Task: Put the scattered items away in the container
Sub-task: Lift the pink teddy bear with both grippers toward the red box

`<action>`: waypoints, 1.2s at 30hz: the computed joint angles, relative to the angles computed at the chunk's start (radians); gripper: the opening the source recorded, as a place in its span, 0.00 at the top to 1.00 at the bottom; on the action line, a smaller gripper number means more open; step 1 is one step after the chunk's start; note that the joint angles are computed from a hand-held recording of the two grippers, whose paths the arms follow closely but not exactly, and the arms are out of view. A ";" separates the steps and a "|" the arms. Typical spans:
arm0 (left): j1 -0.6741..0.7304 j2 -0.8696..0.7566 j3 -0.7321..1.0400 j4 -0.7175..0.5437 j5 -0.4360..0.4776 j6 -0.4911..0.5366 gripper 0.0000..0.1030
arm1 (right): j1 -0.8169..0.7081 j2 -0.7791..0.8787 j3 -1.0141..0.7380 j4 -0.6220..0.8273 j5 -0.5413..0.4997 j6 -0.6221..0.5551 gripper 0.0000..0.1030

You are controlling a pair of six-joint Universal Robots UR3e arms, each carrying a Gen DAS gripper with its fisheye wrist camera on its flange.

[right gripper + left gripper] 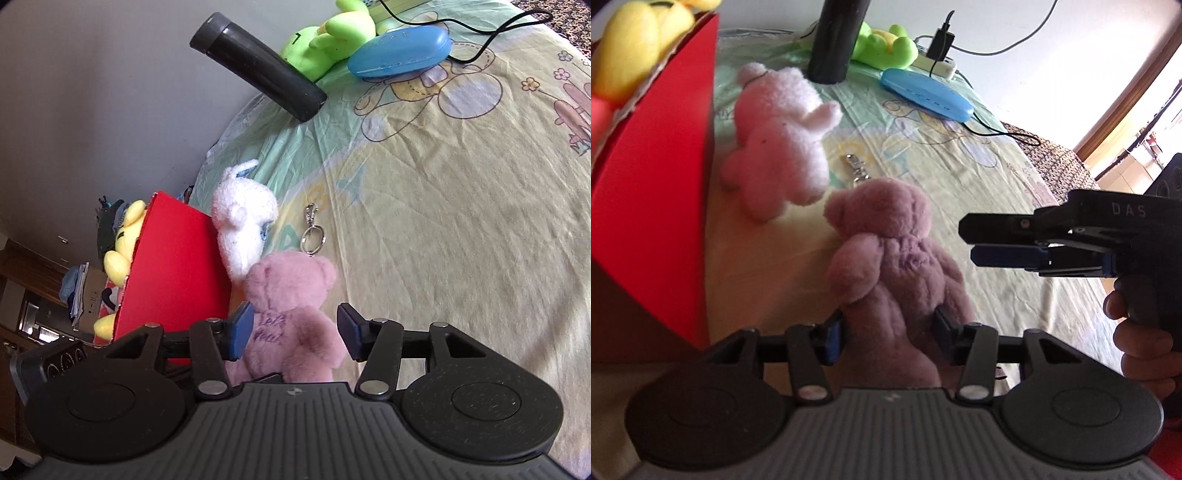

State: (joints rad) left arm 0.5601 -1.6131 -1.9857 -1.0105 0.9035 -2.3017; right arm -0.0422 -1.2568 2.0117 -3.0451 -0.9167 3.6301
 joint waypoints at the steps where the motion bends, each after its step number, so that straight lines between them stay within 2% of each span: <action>1: 0.003 0.003 -0.011 0.027 0.008 -0.013 0.43 | 0.005 0.014 -0.019 0.028 -0.002 -0.009 0.47; 5: 0.028 0.007 0.001 -0.008 -0.028 -0.002 0.38 | 0.046 0.070 -0.105 0.129 -0.005 -0.077 0.47; 8: -0.002 -0.012 -0.005 0.063 -0.005 -0.039 0.38 | 0.067 0.111 -0.161 0.158 0.018 -0.113 0.47; 11: -0.004 -0.055 0.021 0.052 -0.019 -0.067 0.36 | 0.088 0.144 -0.214 0.183 0.003 -0.133 0.46; 15: 0.000 -0.058 0.020 0.037 -0.035 -0.079 0.38 | 0.073 0.146 -0.222 0.214 0.030 -0.151 0.52; 18: 0.001 -0.004 -0.013 0.029 -0.059 -0.043 0.38 | 0.059 0.113 -0.190 0.214 0.044 -0.149 0.60; 21: 0.002 0.053 -0.041 0.015 -0.084 -0.003 0.38 | 0.054 0.039 -0.126 0.178 0.024 -0.155 0.62; 28: 0.078 0.198 0.001 -0.221 -0.221 0.126 0.38 | 0.064 -0.153 0.030 -0.008 -0.048 -0.125 0.66; 33: 0.168 0.308 0.053 -0.410 -0.317 0.252 0.38 | 0.124 -0.200 0.027 -0.153 -0.130 -0.093 0.66; 36: 0.246 0.341 0.121 -0.584 -0.373 0.372 0.38 | 0.155 -0.185 -0.012 -0.218 -0.153 -0.064 0.66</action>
State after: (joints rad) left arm 0.8059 -1.2724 -1.8652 -1.5945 0.5305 -1.9296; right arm 0.1123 -1.4420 1.9994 -3.2628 -1.0698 3.5657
